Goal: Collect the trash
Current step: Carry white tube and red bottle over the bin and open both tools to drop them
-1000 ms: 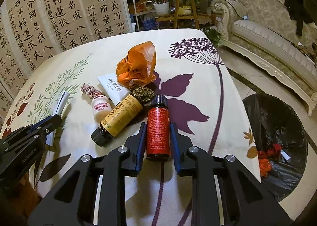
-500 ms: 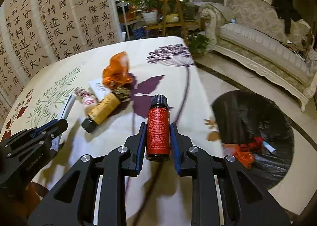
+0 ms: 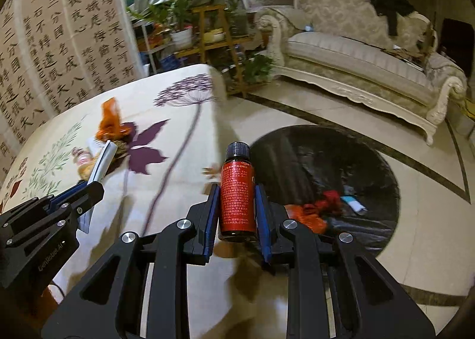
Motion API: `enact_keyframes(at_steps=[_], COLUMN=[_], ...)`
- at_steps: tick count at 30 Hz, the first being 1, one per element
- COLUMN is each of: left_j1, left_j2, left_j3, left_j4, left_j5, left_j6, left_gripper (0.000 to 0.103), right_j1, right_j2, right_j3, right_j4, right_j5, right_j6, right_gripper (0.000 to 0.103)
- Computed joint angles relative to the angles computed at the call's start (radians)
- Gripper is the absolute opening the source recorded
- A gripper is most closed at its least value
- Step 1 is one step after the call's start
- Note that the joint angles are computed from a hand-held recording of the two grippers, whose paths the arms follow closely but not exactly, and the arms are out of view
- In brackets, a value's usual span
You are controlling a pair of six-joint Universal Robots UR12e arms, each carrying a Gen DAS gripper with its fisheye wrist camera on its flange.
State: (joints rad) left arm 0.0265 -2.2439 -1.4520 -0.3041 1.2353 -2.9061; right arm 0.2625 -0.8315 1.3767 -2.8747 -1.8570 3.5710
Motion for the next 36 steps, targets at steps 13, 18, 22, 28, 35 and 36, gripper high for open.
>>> enact_keyframes(at_steps=[13,18,22,28,35,36], left_j1=[-0.057,-0.078,-0.094,-0.114,-0.126,-0.126], left_j2=[-0.029,-0.047,-0.063,-0.083,-0.099,-0.1], left_j3=[0.052,0.082,0.108,0.136,0.164,0.166], left_j4=[-0.035,-0.045,-0.059,-0.075,-0.114,-0.116], left_j5=[-0.01,-0.005,0.002,0.011,0.033,0.034], left_j6=[0.067,0.088,0.104,0.126,0.155,0.151], left_gripper=[0.019,0.019,0.019,0.019,0.029,0.036], right_j1=[-0.04,-0.052,-0.062,-0.074,-0.086,-0.086], right_j2=[-0.022,-0.021,-0.017,-0.012,-0.006,-0.006], right_j3=[0.057,0.059,0.057,0.056,0.051,0.052], right_j4=[-0.024,-0.023,-0.02,-0.013,0.011,0.012], right_j5=[-0.039,-0.045,-0.047,-0.049,-0.039,-0.041], right_j6=[0.064,0.077,0.088,0.108,0.12,0.121], right_gripper=[0.023,0.023,0.023,0.023,0.024,0.025])
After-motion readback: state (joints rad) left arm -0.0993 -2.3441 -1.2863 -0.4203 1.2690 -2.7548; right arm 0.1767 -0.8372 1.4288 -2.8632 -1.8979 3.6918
